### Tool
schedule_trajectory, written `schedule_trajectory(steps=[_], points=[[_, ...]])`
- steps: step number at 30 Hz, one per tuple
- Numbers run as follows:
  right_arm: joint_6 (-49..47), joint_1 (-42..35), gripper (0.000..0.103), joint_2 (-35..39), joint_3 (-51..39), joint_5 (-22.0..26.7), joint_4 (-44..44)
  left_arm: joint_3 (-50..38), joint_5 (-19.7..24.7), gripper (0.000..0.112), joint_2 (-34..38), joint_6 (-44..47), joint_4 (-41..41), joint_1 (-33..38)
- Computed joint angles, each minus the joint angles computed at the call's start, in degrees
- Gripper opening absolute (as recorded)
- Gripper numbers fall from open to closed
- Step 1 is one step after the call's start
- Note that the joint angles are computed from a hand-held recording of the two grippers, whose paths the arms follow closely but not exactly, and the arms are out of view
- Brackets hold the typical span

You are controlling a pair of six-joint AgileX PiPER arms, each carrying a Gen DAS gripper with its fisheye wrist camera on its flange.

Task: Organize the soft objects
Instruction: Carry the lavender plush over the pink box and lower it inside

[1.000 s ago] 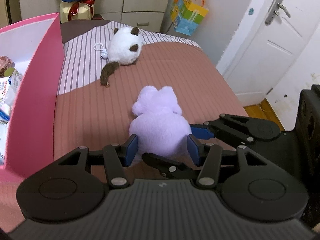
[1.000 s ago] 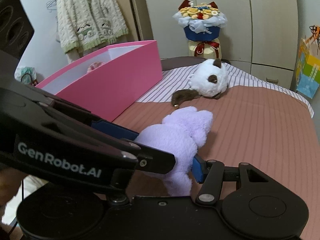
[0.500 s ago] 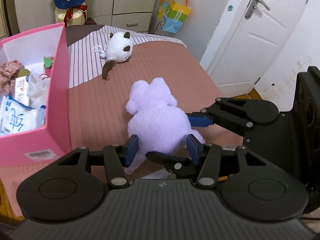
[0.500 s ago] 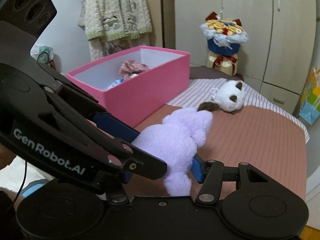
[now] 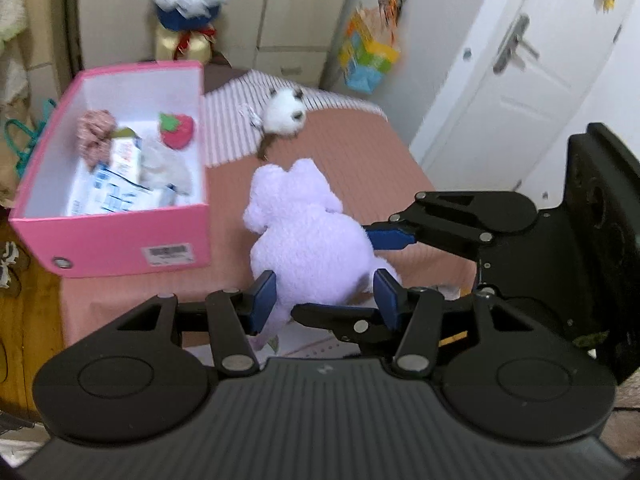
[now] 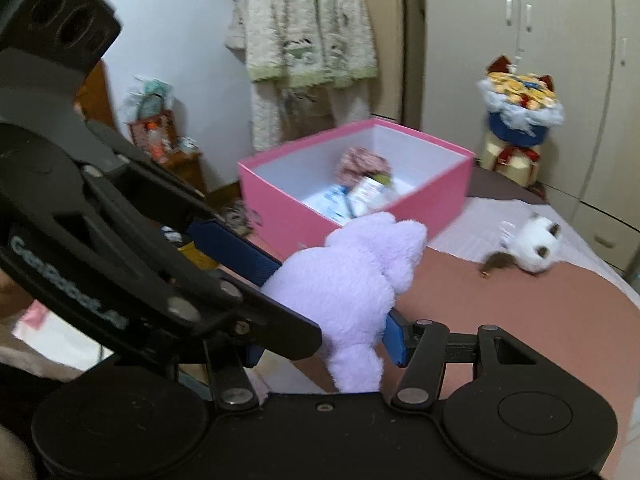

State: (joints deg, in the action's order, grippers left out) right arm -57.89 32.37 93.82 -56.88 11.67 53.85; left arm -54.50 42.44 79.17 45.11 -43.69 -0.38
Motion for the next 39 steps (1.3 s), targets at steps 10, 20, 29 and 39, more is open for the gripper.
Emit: schedule_trajectory(steps=[10,20,29,39], points=[[2.6,4.5,0.062,3.6,-9.0,-0.2,-3.2,-0.9,2.3,0.051,-3.4,6.4,-3.9,9.7],[2.1,2.5,0.062,13.6,-24.6,3.8,0.3,-11.6,1.6,0.051,5.9,11.0,-8.5,14.0],[11.5,-2.0,0.062,26.2,-44.5,12.6,-6.0,-26.3,2.3,0.051,20.1,8.5,-10.1,14.2],[31.2,-4.7,0.062,46.5,-77.5,29.7,-22.2,-43.0,6.1,0.051,36.3,-1.1,-4.8,13.7]])
